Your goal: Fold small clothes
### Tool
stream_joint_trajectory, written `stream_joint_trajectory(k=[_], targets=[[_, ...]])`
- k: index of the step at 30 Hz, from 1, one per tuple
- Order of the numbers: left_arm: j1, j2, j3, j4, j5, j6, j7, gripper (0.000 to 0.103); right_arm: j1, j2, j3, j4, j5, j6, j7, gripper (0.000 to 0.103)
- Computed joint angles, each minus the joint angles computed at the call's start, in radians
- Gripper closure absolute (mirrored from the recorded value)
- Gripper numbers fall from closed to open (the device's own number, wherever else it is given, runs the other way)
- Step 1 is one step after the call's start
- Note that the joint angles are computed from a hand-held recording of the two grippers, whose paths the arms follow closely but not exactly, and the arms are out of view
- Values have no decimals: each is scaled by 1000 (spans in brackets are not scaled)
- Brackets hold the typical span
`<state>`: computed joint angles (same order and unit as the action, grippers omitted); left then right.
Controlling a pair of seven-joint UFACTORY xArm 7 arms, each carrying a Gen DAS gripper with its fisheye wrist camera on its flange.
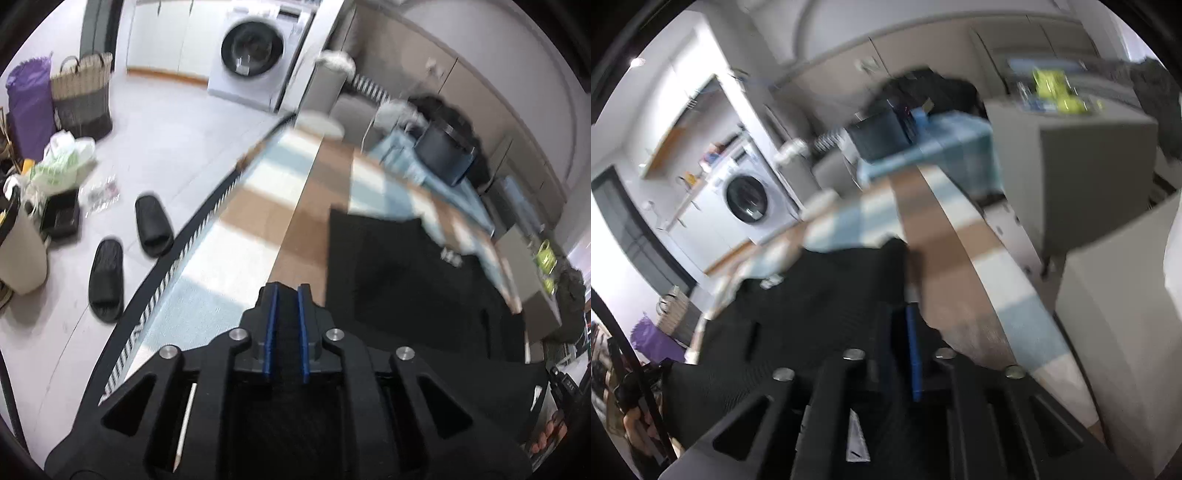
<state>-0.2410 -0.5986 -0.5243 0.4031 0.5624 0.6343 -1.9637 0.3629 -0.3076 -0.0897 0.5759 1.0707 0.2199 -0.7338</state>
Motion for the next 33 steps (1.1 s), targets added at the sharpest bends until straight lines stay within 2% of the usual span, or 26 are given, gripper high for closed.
stream_joint_trajectory(k=[1, 2, 3, 4, 5, 6, 9, 12, 16, 18, 23, 25, 27, 30, 33], targets=[[-12, -5, 0, -11, -7, -3, 1, 92, 4, 0, -19, -4, -33, 22, 31, 83], [-23, -16, -10, -20, -10, 3, -6, 84, 30, -9, -61, -13, -35, 43, 19, 80], [-42, -26, -22, -27, -24, 21, -13, 72, 14, -27, -70, -28, -4, 87, -34, 68], [-66, -35, -31, -32, -45, 45, -20, 66, -34, -41, -38, -43, 5, 116, -50, 55], [-91, -46, -41, -41, -66, 61, -33, 59, -53, -69, -38, -71, -11, 139, -44, 52], [-111, -56, -52, -54, -78, 62, -54, 57, -77, -102, -43, -102, -44, 180, -30, 51], [-158, -52, -53, -84, -117, 11, -90, 57, -91, -174, -91, -166, -41, 269, -71, 51], [-152, -13, -72, -64, -107, 12, -99, 57, -82, -201, -93, -189, 9, 270, -125, 51], [-146, 60, -50, -15, -90, 32, -72, 57, -61, -163, -56, -154, 44, 260, -132, 51], [-139, 96, -49, 8, -67, 41, -71, 57, -56, -117, -3, -129, 23, 226, -99, 51], [-149, 193, -36, 82, -14, 123, -55, 57, -38, -44, 48, -96, -16, 181, -54, 52], [-168, 228, -20, 109, 11, 156, -35, 62, -34, -30, 64, -96, -42, 159, -32, 58], [-195, 251, 0, 126, 35, 163, -8, 77, -26, -36, 69, -105, -73, 142, -26, 63], [-232, 279, 14, 150, 52, 196, 1, 79, -21, -49, 50, -114, -115, 165, -16, 69], [-272, 277, 19, 151, 49, 212, -18, 80, -17, -73, 33, -135, -122, 178, -14, 70]])
